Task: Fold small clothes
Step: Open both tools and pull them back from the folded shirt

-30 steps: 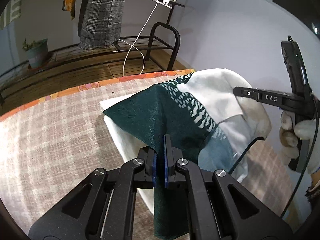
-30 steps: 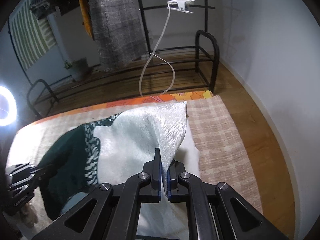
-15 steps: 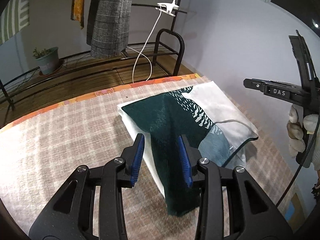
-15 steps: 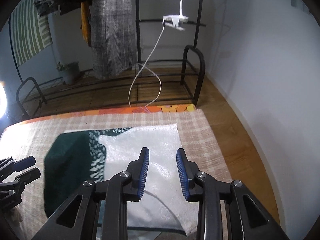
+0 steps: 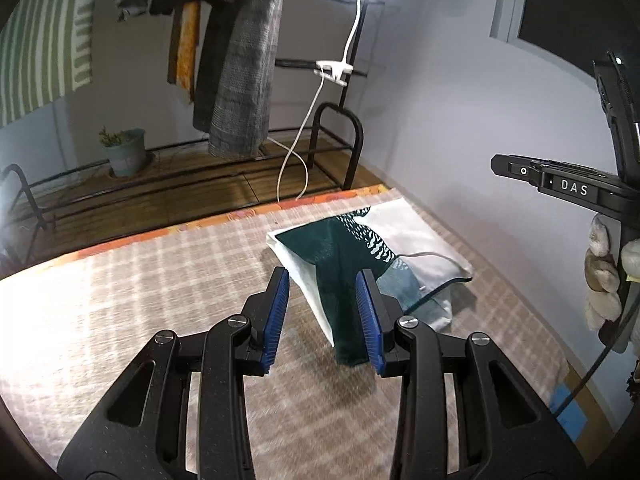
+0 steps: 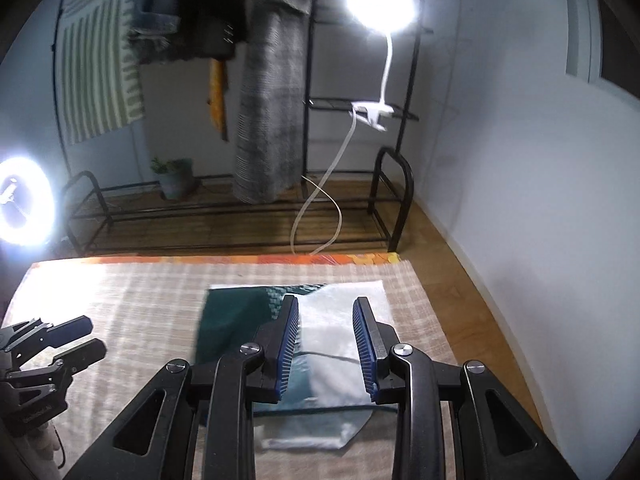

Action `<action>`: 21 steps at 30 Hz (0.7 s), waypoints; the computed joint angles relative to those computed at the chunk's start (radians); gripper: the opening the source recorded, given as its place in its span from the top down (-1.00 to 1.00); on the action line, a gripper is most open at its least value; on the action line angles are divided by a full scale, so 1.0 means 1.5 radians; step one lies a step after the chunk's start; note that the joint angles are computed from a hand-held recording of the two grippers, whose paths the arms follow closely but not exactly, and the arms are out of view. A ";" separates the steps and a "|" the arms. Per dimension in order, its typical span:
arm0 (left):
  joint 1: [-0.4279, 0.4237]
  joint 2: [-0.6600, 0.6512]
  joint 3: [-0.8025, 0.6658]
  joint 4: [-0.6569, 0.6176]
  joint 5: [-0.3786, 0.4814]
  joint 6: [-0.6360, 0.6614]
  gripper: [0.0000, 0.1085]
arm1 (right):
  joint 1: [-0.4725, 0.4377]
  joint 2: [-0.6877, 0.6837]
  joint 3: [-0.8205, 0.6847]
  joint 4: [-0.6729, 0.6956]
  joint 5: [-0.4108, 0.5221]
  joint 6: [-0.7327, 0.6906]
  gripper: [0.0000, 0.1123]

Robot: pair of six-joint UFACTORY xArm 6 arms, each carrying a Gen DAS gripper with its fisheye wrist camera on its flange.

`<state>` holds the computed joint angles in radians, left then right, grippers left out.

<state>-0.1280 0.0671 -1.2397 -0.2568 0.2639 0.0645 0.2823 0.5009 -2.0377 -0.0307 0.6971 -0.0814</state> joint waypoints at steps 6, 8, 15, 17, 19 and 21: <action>0.018 -0.131 0.115 -0.022 -0.015 0.033 0.36 | 0.049 -0.151 0.164 -0.062 -0.034 0.076 0.48; 0.026 -0.171 0.149 -0.036 -0.016 0.050 0.36 | 0.068 -0.194 0.213 -0.109 -0.045 0.115 0.47; 0.063 -0.321 0.269 -0.100 0.001 0.125 0.36 | 0.129 -0.320 0.356 -0.214 -0.071 0.228 0.38; 0.075 -0.364 0.304 -0.114 0.005 0.144 0.35 | 0.148 -0.347 0.390 -0.248 -0.079 0.267 0.36; 0.083 -0.396 0.332 -0.125 0.008 0.159 0.33 | 0.162 -0.365 0.419 -0.291 -0.091 0.306 0.30; 0.093 -0.433 0.363 -0.140 0.015 0.178 0.23 | 0.179 -0.383 0.447 -0.330 -0.097 0.343 0.26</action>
